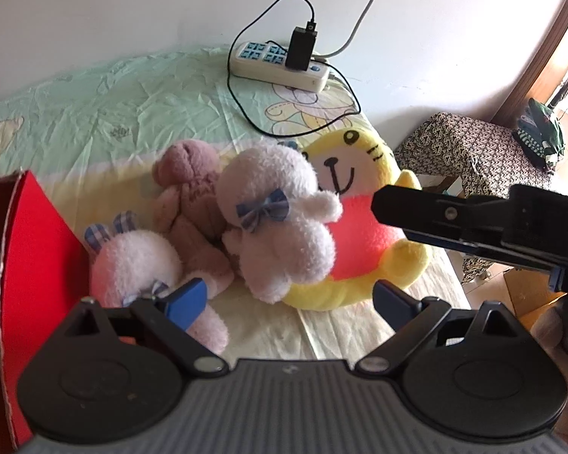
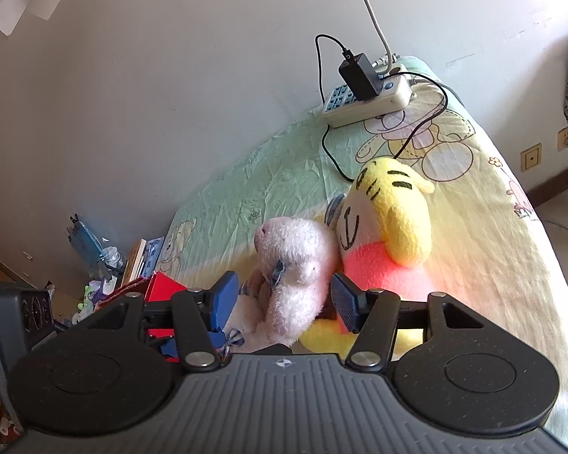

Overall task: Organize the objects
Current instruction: 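Close the right gripper on the white bunny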

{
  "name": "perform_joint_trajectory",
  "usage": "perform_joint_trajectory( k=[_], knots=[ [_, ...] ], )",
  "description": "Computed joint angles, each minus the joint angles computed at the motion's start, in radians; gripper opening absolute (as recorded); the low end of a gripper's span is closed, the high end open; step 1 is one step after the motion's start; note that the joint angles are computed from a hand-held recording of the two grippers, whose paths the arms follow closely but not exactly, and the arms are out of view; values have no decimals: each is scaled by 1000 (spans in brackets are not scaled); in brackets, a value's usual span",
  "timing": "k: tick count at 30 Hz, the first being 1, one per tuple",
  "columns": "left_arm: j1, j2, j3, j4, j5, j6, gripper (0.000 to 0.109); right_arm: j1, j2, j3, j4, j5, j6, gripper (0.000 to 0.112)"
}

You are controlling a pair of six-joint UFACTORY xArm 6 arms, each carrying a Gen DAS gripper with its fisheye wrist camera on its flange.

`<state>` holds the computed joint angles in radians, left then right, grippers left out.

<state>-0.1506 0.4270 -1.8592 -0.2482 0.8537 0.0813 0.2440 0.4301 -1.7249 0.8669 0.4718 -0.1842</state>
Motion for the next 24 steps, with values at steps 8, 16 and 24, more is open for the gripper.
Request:
perform_joint_trajectory(
  k=[8,16,24],
  knots=[
    [16,140,-177,-38,44,-18,95,-9,125,-144,20,17,6,57],
    [27,276,-362,-51,134,-28,95,-13,255,-312,-50,95,53,55],
    [47,405,-545,-110,240,-20,78,-13,348,-437,-104,150,93,51]
  ],
)
